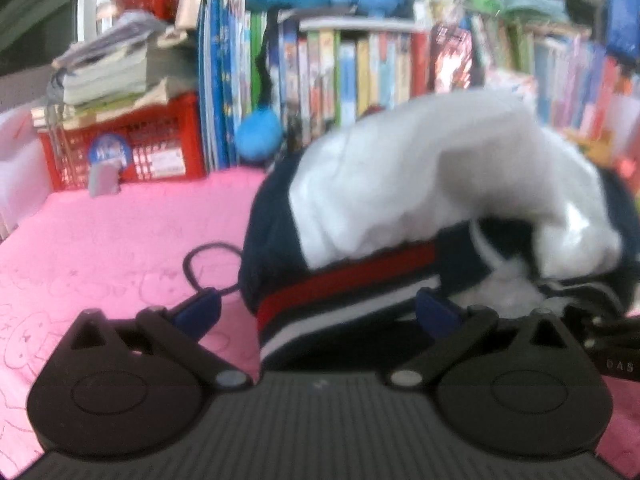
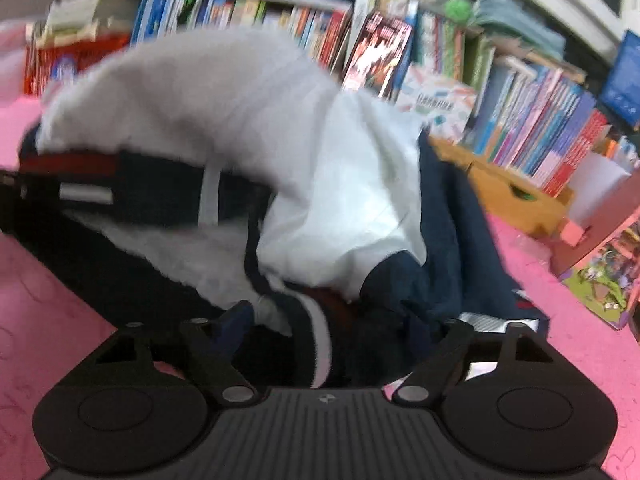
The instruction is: Fold clothes
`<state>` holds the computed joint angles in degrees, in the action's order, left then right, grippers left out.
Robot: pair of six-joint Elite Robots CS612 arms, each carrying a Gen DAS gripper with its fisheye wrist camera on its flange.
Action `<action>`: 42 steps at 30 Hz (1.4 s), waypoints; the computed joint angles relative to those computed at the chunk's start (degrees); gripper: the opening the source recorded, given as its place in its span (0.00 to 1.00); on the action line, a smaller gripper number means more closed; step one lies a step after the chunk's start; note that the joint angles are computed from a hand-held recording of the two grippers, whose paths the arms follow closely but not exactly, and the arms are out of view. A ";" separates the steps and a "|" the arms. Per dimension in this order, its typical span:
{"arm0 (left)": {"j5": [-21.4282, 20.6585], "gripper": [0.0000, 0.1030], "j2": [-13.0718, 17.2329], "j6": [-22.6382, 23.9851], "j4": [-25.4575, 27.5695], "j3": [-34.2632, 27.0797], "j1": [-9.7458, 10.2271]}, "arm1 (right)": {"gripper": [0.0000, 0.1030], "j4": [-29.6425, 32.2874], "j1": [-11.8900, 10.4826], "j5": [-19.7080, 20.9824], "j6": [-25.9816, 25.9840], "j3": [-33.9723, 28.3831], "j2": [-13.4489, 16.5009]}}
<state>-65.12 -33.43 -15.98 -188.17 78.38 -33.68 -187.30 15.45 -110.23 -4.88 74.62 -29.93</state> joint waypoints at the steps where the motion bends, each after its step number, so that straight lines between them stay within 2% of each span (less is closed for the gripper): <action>1: 0.20 1.00 0.24 -0.36 1.39 -0.62 0.14 | 0.74 -0.77 -0.19 0.33 0.21 0.36 -0.09; 2: 0.69 1.00 0.42 -0.83 1.89 -0.78 0.19 | 0.67 -1.25 -0.23 0.04 1.12 0.54 -0.10; 3: 1.42 1.00 0.58 -1.22 2.42 -0.91 0.21 | 0.53 -1.13 -0.20 -0.81 1.96 0.47 -0.11; 4: 2.05 1.00 0.72 -1.58 2.94 -1.03 0.24 | 0.47 -2.17 -0.06 -3.05 3.74 0.81 -0.18; 5: 2.36 1.00 0.81 -1.81 3.41 -1.05 0.29 | 0.46 -3.62 -0.10 -4.51 4.95 1.43 -0.33; 9: 3.32 1.00 0.73 -2.50 4.71 -0.51 0.60 | 0.47 -7.94 -1.00 -8.44 10.96 6.23 -2.33; 10: 3.23 1.00 0.65 -2.56 5.03 -0.38 0.73 | 0.47 -8.79 -1.37 -8.08 12.25 7.85 -3.04; 12: 2.46 1.00 0.53 -2.88 5.12 0.00 0.99 | 0.58 -10.07 -1.89 -7.61 14.55 10.75 -4.24; 15: 1.57 1.00 0.22 -4.17 5.14 0.49 1.17 | 0.64 -10.81 -2.77 -4.93 15.05 13.23 -5.32; 19: 2.05 1.00 0.22 -1.62 4.30 0.81 0.82 | 0.64 -13.31 -1.79 -5.47 10.67 12.80 -4.73; 21: 2.58 1.00 0.34 -0.58 4.67 0.55 0.69 | 0.64 -14.80 -1.24 -5.60 4.67 12.14 -4.14; 22: 2.53 1.00 0.38 -0.78 4.72 0.48 0.74 | 0.64 -14.91 -1.16 -5.43 3.39 12.16 -4.18; 24: 1.41 1.00 0.25 -2.56 5.14 0.57 1.12 | 0.64 -14.36 -1.94 -4.01 5.65 13.55 -5.26; 25: 0.51 1.00 0.18 -3.68 5.40 0.60 1.41 | 0.66 -13.65 -2.92 -1.58 9.15 15.09 -6.35; 26: -0.94 1.00 0.13 -4.84 5.59 0.58 1.83 | 0.72 -13.49 -4.00 1.27 12.08 16.50 -7.26; 28: -3.15 1.00 0.08 -6.37 5.62 0.62 2.32 | 0.72 -13.82 -7.30 12.01 19.80 19.10 -8.77; 31: -2.85 1.00 0.12 -6.04 5.73 0.57 2.24 | 0.65 -20.45 -12.08 30.01 33.72 21.29 -8.65; 32: -2.74 1.00 0.13 -5.94 5.77 0.55 2.22 | 0.65 -24.38 -13.25 33.76 37.78 21.71 -8.21; 33: -2.64 1.00 0.15 -5.83 5.80 0.53 2.19 | 0.65 -28.09 -14.47 36.10 39.56 22.48 -8.02; 34: -2.53 1.00 0.16 -5.72 5.84 0.51 2.17 | 0.65 -30.10 -15.14 36.04 38.95 22.60 -7.97; 35: -2.43 1.00 0.17 -5.61 5.88 0.49 2.14 | 0.65 -29.79 -14.92 33.58 35.93 23.59 -8.72; 37: -2.22 1.00 0.20 -5.40 5.95 0.45 2.09 | 0.65 -25.09 -12.05 24.08 24.52 23.61 -10.32; 39: -2.27 1.00 0.17 -4.62 5.36 0.65 2.01 | 0.66 -21.69 -9.44 20.12 12.52 22.90 -10.95; 42: -3.41 1.00 -0.10 -1.59 4.34 1.32 1.84 | 0.68 -19.34 -3.68 9.36 -5.48 18.25 -8.38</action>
